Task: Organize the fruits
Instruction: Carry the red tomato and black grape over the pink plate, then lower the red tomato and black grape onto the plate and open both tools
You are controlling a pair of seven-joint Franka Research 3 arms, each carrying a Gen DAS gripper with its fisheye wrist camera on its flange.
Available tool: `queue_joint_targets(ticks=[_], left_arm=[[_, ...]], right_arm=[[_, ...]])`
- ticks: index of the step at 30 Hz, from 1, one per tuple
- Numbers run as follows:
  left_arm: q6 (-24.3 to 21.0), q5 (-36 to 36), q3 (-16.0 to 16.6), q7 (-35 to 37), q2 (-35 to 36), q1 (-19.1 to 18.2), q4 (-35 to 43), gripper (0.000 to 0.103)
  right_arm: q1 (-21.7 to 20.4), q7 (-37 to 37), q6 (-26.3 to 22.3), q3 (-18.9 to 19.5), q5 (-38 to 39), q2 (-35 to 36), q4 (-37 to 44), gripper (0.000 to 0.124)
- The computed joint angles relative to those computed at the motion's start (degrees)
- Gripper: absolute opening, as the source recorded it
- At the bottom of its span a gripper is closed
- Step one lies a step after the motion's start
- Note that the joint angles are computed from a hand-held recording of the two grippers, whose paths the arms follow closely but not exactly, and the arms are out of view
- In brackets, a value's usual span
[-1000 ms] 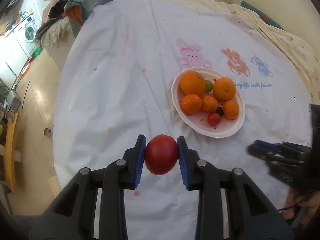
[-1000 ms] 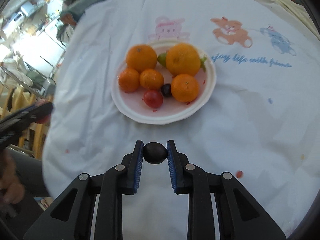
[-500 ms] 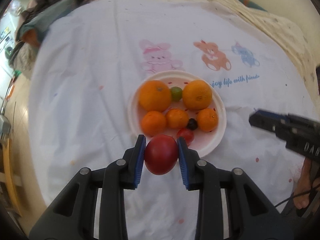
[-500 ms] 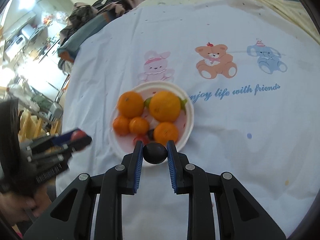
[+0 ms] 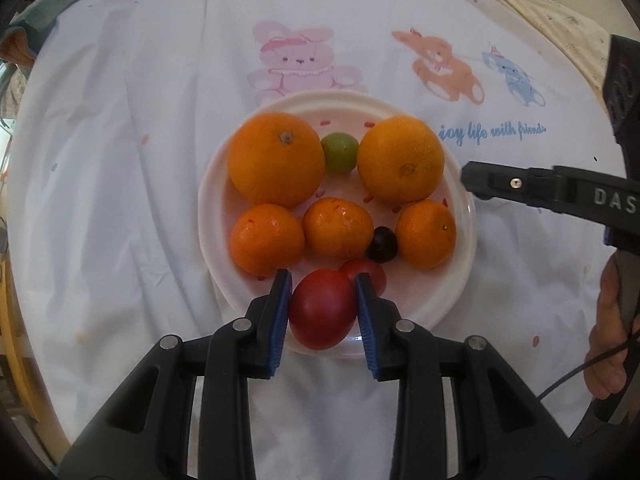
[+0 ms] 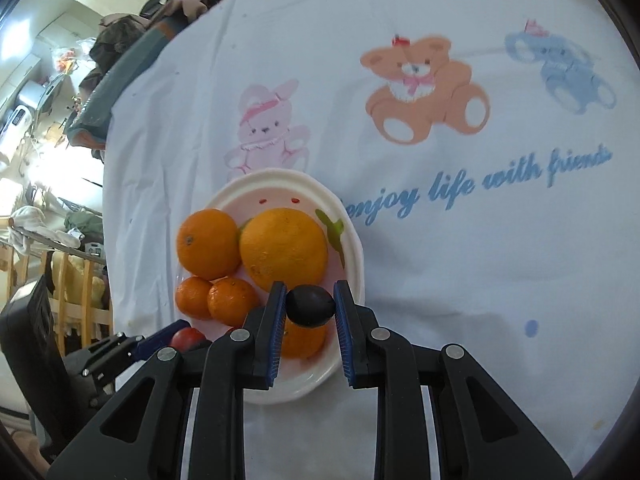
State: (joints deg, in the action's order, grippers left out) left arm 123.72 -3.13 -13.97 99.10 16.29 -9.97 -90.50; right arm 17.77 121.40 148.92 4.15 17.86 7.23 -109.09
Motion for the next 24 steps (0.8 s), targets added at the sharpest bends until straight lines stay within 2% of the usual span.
queue_joint_targets(ticks=[11, 12, 13, 14, 15, 16, 17, 18, 19, 22, 24], left_arm=[[-0.47, -0.30, 0.04, -1.20, 0.79, 0.31, 0.55, 0.029], [-0.73, -0.48, -0.05, -0.97, 0.84, 0.36, 0.67, 0.031], [-0.44, -0.70, -0.12, -0.80, 0.64, 0.40, 0.45, 0.039], [0.13, -1.00, -0.19, -0.67, 0.32, 0.46, 0.08, 0.052], [0.66, -1.33, -0.24, -0.61, -0.07, 0.51, -0.33, 0.059], [1.04, -1.85, -0.34, -0.32, -0.39, 0.62, -0.61, 0.071], [1.25, -2.35, -0.44, 0.11, -0.78, 0.73, -0.91, 0.081], [1.26, -2.70, -0.47, 0.42, -1.14, 0.78, -1.13, 0.084], [1.06, -3.16, -0.53, 0.77, -1.39, 0.84, -1.14, 0.085], [1.65, -5.48, -0.64, 2.21, -2.93, 1.32, -2.11, 0.085], [4.71, -5.45, -0.45, 3.41, -5.67, 1.25, -4.69, 0.085]], right_arm=[[0.09, 0.13, -1.26, -0.11, 0.36, 1.35, 1.02, 0.028], [0.01, -0.10, -1.07, -0.06, 0.65, 1.34, 1.00, 0.028], [0.08, 0.20, -0.81, -0.15, 0.25, 1.24, 0.91, 0.029], [0.25, 0.74, -0.11, -0.26, -0.45, 0.95, 0.61, 0.032], [0.28, 1.03, 0.06, -0.31, -0.79, 0.90, 0.58, 0.042], [0.29, 1.22, 0.41, -0.30, -0.91, 0.79, 0.50, 0.051], [0.29, 1.27, 1.07, -0.25, -0.79, 0.60, 0.26, 0.067], [0.41, 1.80, 1.79, -0.32, -1.33, 0.31, -0.04, 0.072], [0.55, 2.25, 2.47, -0.39, -2.10, -0.02, -0.29, 0.073], [0.99, 4.54, 1.91, -0.70, -5.74, -1.22, -0.32, 0.080], [1.38, 7.32, 2.74, -0.85, -9.22, -2.81, -1.27, 0.090]])
